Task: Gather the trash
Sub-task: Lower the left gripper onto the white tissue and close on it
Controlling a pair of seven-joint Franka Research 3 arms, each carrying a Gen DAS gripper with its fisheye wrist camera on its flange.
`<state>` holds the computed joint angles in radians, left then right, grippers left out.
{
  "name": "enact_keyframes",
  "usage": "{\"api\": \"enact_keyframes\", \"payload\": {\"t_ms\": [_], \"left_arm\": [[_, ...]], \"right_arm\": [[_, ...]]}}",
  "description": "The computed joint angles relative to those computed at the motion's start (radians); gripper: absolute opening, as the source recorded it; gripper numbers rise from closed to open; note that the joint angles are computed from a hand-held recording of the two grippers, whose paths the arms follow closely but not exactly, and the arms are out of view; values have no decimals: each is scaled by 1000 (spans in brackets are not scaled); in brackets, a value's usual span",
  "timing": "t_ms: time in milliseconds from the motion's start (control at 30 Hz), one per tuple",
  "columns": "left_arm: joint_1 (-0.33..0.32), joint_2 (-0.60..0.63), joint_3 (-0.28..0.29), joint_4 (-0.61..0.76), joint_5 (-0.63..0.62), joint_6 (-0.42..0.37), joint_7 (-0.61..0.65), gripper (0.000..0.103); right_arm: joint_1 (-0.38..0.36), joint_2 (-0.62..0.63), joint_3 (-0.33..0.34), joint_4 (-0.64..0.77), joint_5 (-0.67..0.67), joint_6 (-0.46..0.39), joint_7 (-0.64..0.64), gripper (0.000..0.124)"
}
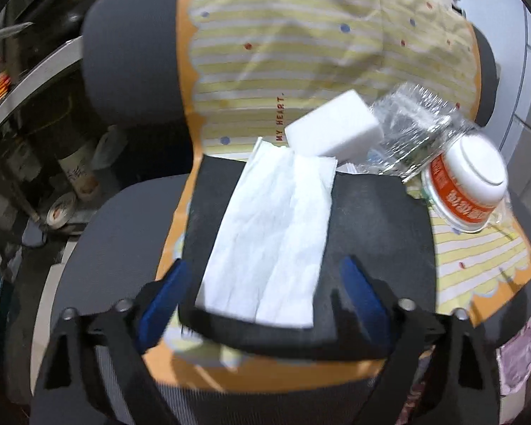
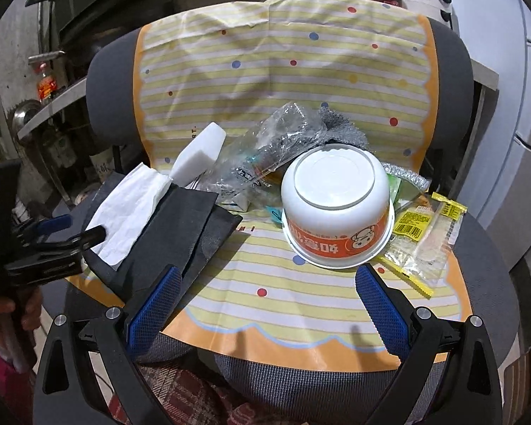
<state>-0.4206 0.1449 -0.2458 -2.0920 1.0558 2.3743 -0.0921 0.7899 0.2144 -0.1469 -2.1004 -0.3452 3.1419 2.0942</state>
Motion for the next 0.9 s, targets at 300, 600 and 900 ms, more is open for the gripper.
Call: {"api": "enact_keyframes", "payload": {"t_ms": [300, 600, 900], "left_arm": [[2, 97, 30, 63, -35, -14, 138, 82], [-8, 69, 28, 31, -9, 114, 181, 2], [17, -40, 20, -54, 137, 274, -58, 1]], "right_arm": [[-17, 16, 7, 22, -6, -23, 5, 97], [-20, 11, 10, 15, -4, -18, 5, 97], [8, -17, -28, -17, -60, 9, 58, 97]]}}
